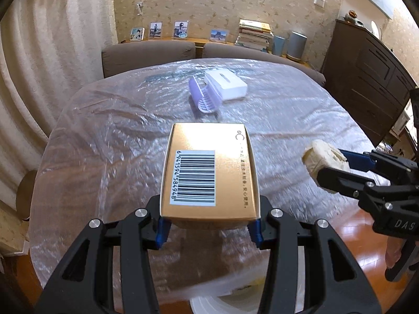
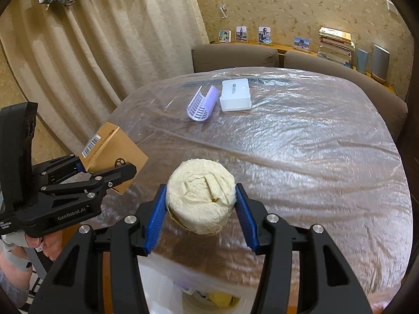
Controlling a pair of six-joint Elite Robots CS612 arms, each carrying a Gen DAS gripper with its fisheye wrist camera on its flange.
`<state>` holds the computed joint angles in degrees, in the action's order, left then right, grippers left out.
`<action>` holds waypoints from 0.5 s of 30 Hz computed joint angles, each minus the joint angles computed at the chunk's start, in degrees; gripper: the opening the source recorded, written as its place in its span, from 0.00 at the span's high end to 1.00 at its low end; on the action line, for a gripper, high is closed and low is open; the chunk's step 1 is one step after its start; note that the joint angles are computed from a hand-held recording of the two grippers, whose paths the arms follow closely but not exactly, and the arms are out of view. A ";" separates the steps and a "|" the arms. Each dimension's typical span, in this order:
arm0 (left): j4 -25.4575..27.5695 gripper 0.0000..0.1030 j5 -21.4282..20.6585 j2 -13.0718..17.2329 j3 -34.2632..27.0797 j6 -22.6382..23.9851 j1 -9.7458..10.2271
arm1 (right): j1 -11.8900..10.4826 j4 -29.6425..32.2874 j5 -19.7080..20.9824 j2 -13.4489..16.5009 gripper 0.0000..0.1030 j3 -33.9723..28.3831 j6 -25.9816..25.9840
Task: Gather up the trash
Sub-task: 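Carry the cardboard box and bread roll over the white bin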
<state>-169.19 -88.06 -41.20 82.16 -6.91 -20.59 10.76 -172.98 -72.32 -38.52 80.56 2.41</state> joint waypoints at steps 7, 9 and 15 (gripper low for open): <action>-0.20 0.53 -1.99 -1.81 4.05 1.37 -0.76 | -0.27 -0.41 1.14 -1.97 0.51 4.06 -1.97; -0.10 0.53 -2.16 -2.29 5.06 1.83 -0.98 | -0.29 -0.27 1.37 -2.52 0.51 5.27 -2.51; -0.35 0.53 -1.83 -3.79 7.99 2.97 -1.66 | -0.49 0.24 2.99 -4.02 0.51 8.32 -4.81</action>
<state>-169.54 -89.89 -45.00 90.15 -3.94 -22.25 10.27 -172.74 -69.32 -42.54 88.88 -2.40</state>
